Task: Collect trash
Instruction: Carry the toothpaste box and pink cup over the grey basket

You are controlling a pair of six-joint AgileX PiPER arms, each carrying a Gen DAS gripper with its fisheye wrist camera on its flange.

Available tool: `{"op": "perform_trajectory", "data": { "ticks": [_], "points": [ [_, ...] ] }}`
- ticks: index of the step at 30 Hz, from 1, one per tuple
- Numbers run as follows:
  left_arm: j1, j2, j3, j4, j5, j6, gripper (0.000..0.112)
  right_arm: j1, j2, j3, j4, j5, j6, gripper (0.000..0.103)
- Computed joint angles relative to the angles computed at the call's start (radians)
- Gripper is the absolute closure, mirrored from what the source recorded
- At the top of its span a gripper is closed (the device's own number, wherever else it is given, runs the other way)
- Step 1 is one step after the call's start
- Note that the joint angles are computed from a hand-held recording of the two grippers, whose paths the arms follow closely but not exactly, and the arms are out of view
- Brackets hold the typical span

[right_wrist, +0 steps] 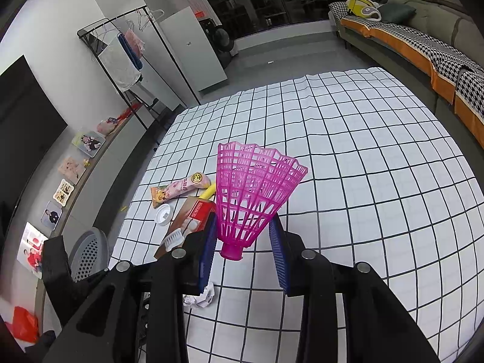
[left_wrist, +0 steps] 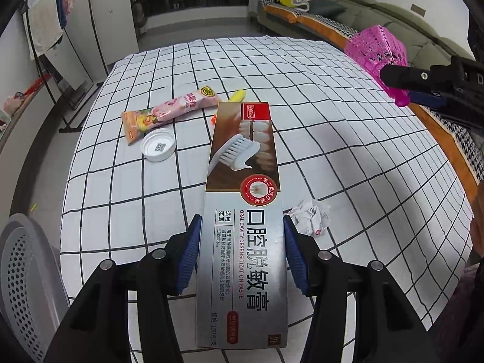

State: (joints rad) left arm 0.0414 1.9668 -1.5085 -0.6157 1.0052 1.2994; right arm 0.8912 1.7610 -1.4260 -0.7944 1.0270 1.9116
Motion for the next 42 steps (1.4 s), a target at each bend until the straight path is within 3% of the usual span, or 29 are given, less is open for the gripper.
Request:
{"op": "perform_trajectory", "data": {
  "ticks": [13, 22, 42],
  "points": [
    [-0.045, 0.017, -0.019, 0.062, -0.049, -0.099, 0.056, -0.005, 0.006, -0.002, 0.007, -0.009, -0.013, 0.069],
    [-0.082, 0.047, -0.044, 0.102, -0.058, -0.18, 0.061, -0.016, 0.008, 0.011, 0.018, -0.031, -0.024, 0.069],
    [0.043, -0.072, 0.021, -0.016, -0.004, -0.051, 0.062, 0.003, 0.025, -0.04, 0.006, 0.008, -0.045, 0.069]
  ]
}}
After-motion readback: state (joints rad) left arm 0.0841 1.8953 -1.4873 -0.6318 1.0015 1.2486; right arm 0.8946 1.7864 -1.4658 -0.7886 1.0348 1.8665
